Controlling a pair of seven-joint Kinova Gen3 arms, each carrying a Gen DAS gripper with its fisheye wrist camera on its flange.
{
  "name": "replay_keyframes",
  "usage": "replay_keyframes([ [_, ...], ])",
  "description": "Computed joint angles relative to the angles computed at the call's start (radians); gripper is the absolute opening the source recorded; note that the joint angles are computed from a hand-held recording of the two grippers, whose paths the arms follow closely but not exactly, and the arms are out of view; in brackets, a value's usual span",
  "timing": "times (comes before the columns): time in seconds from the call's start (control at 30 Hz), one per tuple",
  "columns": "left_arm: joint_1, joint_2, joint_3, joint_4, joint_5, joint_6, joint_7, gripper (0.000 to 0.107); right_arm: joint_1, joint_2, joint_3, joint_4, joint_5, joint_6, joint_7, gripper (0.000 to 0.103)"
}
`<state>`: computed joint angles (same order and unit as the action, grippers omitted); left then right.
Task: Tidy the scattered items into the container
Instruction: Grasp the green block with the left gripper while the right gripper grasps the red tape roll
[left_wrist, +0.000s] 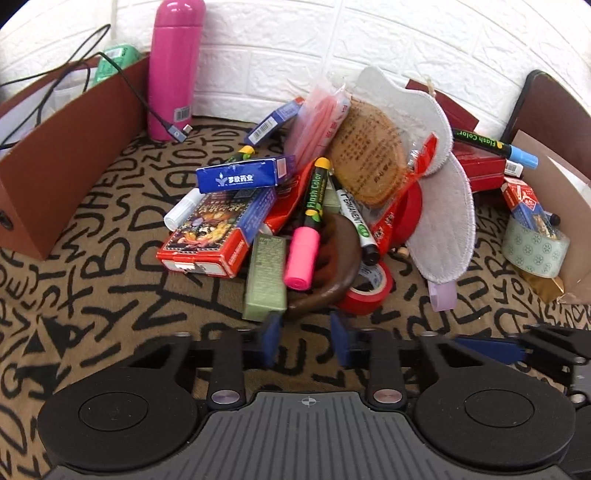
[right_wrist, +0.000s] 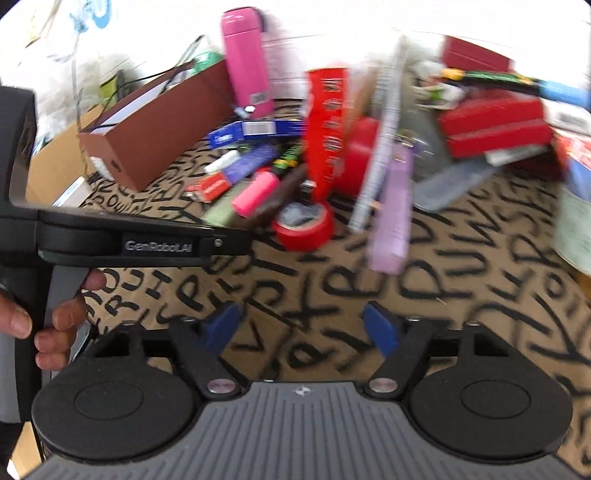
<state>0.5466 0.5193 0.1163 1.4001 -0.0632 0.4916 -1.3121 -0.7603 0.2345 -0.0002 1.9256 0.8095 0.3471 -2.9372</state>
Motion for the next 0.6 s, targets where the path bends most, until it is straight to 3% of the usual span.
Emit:
replay_keyframes([
  [0.13, -0.035, -0.017, 0.017, 0.023, 0.024, -0.030, -0.029, 0.041, -0.028, 0.034, 0.039, -0.023, 0.067, -0.047, -0.022, 0.072],
  [0.27, -0.009, 0.011, -0.022, -0.034, -0.005, 0.033, -0.017, 0.042, -0.018, 0.079, 0.055, -0.074, 0.028, -0.040, 0.034, 0.067],
  [0.33, -0.008, -0.009, -0.029, -0.008, -0.009, 0.006, 0.006, 0.064, -0.022, 0.086, 0.064, -0.091, 0.011, -0.034, 0.062, 0.067],
  [0.43, -0.013, -0.056, -0.023, 0.063, -0.021, -0.097, -0.008, 0.078, -0.053, 0.091, 0.102, -0.088, 0.033, -0.050, 0.062, 0.068],
  [0.53, 0.037, 0.005, -0.074, -0.005, -0.085, -0.073, -0.012, 0.076, -0.069, 0.122, 0.121, -0.125, 0.020, -0.016, 0.068, 0.070],
  [0.57, 0.023, 0.031, -0.061, -0.049, -0.076, -0.033, -0.022, 0.074, -0.076, 0.127, 0.134, -0.128, 0.028, -0.023, 0.055, 0.071],
  [0.6, -0.005, 0.058, -0.029, -0.091, -0.051, 0.008, -0.045, 0.064, -0.082, 0.134, 0.145, -0.133, 0.035, -0.025, 0.048, 0.072],
])
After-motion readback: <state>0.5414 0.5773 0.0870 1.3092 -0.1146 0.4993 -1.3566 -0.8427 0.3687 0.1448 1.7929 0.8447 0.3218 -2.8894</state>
